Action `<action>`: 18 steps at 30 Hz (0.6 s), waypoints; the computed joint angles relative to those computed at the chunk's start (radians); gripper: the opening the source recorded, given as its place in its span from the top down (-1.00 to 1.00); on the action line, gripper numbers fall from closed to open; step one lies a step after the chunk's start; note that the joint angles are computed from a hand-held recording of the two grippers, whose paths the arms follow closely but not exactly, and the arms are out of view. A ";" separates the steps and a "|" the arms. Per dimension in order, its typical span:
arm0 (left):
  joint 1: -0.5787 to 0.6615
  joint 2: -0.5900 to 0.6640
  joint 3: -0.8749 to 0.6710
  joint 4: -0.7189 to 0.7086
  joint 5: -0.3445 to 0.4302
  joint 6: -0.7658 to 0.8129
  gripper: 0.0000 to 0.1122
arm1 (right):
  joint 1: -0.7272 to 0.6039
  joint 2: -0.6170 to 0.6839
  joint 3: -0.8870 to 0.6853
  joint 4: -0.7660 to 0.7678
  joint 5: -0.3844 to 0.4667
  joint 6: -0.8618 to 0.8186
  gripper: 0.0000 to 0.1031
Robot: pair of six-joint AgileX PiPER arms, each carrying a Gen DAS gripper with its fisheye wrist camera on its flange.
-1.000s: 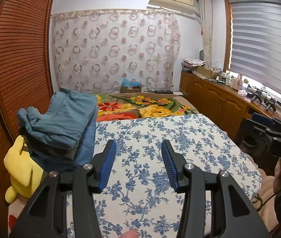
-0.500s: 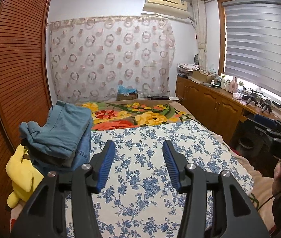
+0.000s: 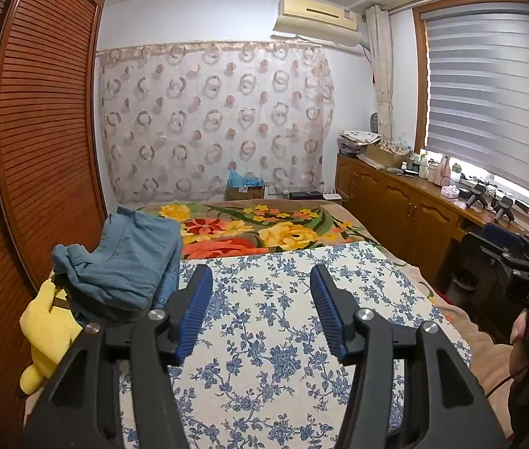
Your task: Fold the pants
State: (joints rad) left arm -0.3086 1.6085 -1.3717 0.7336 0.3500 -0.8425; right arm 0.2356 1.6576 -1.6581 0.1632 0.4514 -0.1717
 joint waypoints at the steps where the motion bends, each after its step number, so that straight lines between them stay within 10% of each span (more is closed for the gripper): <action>1: 0.000 0.000 0.001 0.001 0.000 0.000 0.03 | 0.000 0.000 -0.001 -0.002 0.001 0.001 -0.64; 18: 0.000 -0.013 0.004 -0.020 0.015 0.022 0.01 | -0.005 -0.003 0.014 -0.007 0.001 0.012 -0.66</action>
